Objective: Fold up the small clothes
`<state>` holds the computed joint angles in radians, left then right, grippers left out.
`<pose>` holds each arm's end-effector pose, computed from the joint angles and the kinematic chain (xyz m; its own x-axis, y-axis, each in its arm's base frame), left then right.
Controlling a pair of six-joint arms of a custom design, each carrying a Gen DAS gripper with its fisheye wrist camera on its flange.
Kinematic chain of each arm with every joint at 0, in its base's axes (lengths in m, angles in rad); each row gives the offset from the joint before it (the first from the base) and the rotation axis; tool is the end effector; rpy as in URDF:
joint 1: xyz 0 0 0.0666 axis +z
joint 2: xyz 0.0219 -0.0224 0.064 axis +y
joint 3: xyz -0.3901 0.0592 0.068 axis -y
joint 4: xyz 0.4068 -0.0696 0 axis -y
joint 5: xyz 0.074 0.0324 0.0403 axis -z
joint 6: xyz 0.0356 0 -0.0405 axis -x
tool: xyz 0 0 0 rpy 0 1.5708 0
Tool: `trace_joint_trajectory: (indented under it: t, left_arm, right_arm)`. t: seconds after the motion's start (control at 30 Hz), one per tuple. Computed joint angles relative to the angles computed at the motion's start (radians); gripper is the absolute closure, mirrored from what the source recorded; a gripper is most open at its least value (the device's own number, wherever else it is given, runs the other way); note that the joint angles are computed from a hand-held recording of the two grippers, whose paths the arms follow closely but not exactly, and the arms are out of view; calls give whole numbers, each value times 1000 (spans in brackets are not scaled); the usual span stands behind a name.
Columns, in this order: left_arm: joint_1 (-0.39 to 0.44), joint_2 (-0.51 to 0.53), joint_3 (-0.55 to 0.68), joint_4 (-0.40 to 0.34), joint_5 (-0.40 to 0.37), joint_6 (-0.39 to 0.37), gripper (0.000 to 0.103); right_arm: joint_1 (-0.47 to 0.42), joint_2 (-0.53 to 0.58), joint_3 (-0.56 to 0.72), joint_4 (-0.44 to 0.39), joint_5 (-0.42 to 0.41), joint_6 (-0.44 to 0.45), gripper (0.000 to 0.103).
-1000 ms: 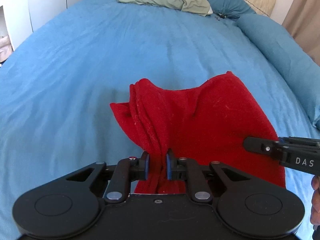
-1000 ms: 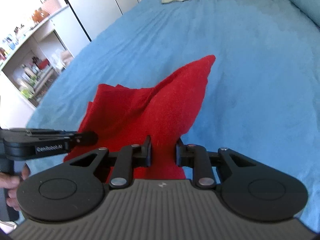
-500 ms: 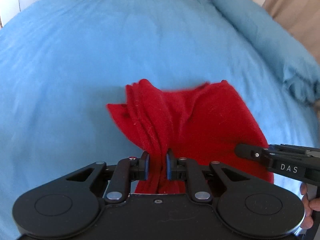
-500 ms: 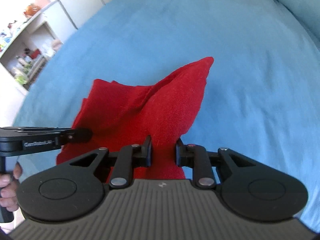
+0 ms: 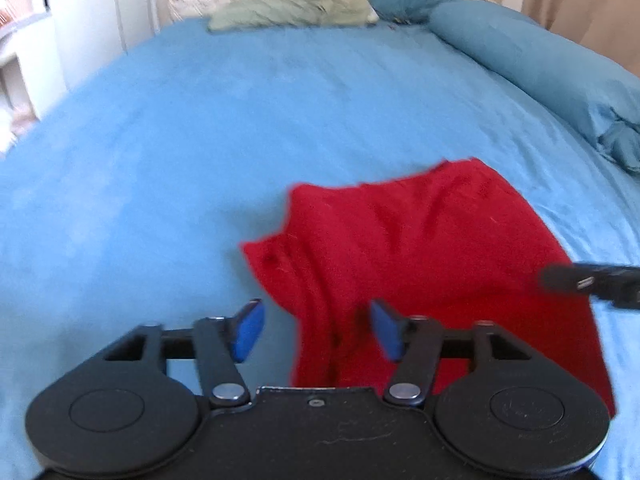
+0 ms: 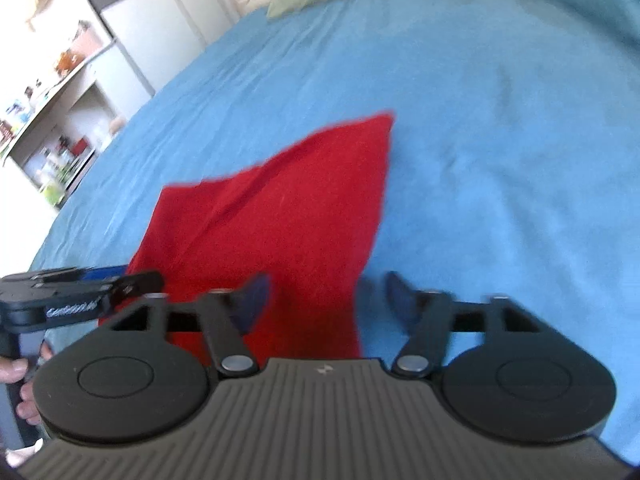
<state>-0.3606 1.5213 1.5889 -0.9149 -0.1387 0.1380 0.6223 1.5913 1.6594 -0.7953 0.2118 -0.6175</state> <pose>0.5149 -0.1893 0.4690 -0.7309 0.1300 -0.6700 0.1648 0.9863 0.0116 0.4798 0.3345 0.4744 -0.6965 0.1970 -0.6900 -0.0478 0.9467 0.3186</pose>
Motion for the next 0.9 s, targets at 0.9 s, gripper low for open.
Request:
trace_joint_trajectory:
  t: [0.9]
  left_arm:
    - [-147, -341, 103, -234, -249, 150, 0]
  right_arm:
    - [382, -141, 317, -544, 559, -67, 0]
